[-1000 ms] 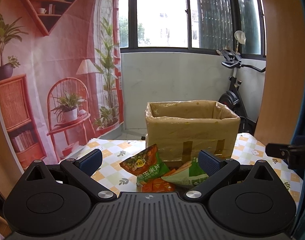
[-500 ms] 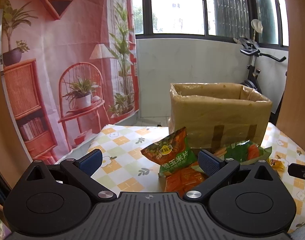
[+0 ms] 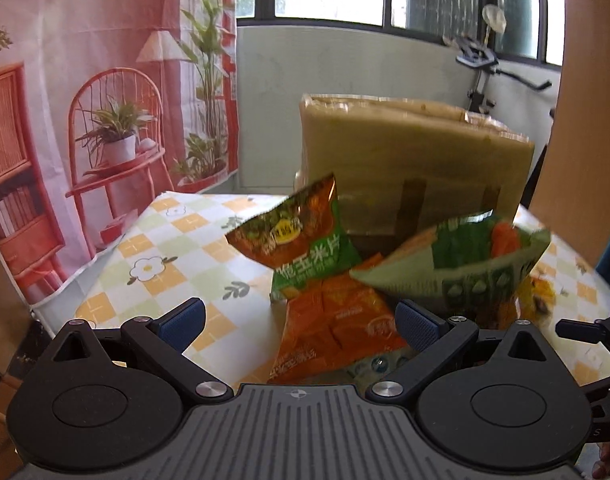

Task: Organize snacks
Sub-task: 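Lower the left tool onto the orange corn-chip bag and close it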

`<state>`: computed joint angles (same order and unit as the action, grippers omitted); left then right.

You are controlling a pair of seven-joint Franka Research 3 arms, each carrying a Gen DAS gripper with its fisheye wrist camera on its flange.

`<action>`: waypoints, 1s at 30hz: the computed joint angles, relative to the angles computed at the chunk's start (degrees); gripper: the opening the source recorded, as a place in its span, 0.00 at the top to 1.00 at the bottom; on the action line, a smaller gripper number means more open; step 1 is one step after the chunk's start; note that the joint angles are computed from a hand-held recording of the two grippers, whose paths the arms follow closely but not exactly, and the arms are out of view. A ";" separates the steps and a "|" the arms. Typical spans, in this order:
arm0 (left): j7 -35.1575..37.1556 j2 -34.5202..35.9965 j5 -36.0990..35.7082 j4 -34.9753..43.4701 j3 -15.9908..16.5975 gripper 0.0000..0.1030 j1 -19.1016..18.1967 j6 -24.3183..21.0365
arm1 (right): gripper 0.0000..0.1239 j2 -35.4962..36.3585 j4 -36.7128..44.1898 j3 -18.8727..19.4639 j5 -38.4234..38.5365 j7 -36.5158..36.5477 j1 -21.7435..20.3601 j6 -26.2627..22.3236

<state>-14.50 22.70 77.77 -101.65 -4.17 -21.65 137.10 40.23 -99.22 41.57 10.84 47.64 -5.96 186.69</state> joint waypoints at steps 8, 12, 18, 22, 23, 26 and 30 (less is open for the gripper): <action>2.76 2.39 -4.14 2.09 0.56 0.01 1.29 3.04 | 0.25 4.24 5.83 -2.76 4.11 -1.94 3.55 -4.73; 3.03 3.92 -5.75 3.70 1.41 0.01 1.87 6.22 | 0.24 5.48 5.94 -1.64 5.73 -4.57 3.14 -2.66; 3.55 8.03 -7.58 8.38 3.61 0.01 1.72 10.97 | 0.30 6.38 6.02 -0.92 5.88 -3.48 2.58 -0.93; 8.87 12.06 -11.89 12.79 4.19 0.01 1.97 11.30 | 0.35 5.23 6.01 -3.92 5.77 -0.20 4.83 0.99; 10.19 12.85 -13.30 13.63 4.37 0.01 1.89 11.03 | 0.35 5.12 5.95 -4.12 5.37 0.52 4.90 1.03; 11.04 13.98 -14.70 14.26 5.88 0.01 1.27 12.31 | 0.35 5.15 6.23 -4.83 4.39 2.22 5.28 0.57; 8.63 14.00 -14.49 12.91 7.78 0.00 1.16 17.00 | 0.35 5.44 6.11 -4.73 3.17 3.52 5.10 0.99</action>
